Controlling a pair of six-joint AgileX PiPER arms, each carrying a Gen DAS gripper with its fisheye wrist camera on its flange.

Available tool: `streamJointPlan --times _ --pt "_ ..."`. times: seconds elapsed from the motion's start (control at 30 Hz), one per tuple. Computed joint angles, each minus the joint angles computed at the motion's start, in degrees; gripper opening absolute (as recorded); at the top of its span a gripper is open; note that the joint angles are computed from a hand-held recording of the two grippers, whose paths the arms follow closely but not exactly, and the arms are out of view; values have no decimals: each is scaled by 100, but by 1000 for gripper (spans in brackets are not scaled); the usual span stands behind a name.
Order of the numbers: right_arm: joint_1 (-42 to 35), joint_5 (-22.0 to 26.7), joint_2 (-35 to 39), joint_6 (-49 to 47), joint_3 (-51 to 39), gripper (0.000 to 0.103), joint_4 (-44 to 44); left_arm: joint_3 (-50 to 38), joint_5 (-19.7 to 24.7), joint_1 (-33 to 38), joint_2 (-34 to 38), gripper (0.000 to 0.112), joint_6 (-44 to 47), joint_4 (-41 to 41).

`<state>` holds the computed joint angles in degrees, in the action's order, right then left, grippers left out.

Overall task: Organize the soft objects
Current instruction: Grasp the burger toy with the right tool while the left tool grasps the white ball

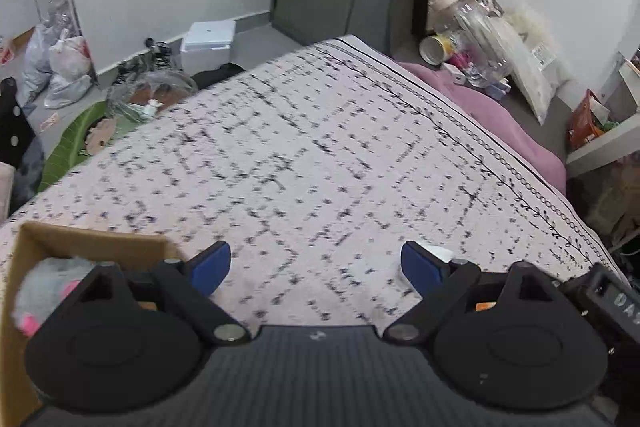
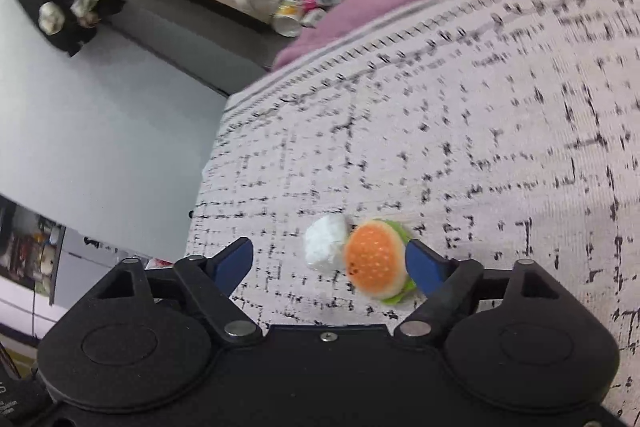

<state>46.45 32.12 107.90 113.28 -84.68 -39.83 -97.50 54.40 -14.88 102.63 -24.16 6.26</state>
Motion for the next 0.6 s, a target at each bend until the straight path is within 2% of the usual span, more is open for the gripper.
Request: streamJointPlan --times 0.2,0.3,0.47,0.5,0.53,0.6 --pt "-244 -282 158 -388 154 71 908 -343 -93 -151 498 91 25 -277" --pt "-362 -522 281 -553 244 62 1375 -532 -104 -218 757 90 3 -382" --pt "-425 -878 367 -269 404 59 1231 -818 -72 -297 1121 89 -72 -534" --pt "-440 -899 393 -203 399 54 1182 -876 -77 -315 1196 89 -92 -553" --pt "-436 -863 416 -121 380 42 1129 -941 -62 -333 1268 89 -107 -560" --pt "-429 -771 471 27 353 33 1063 -1057 -23 -347 1388 88 -119 -610"
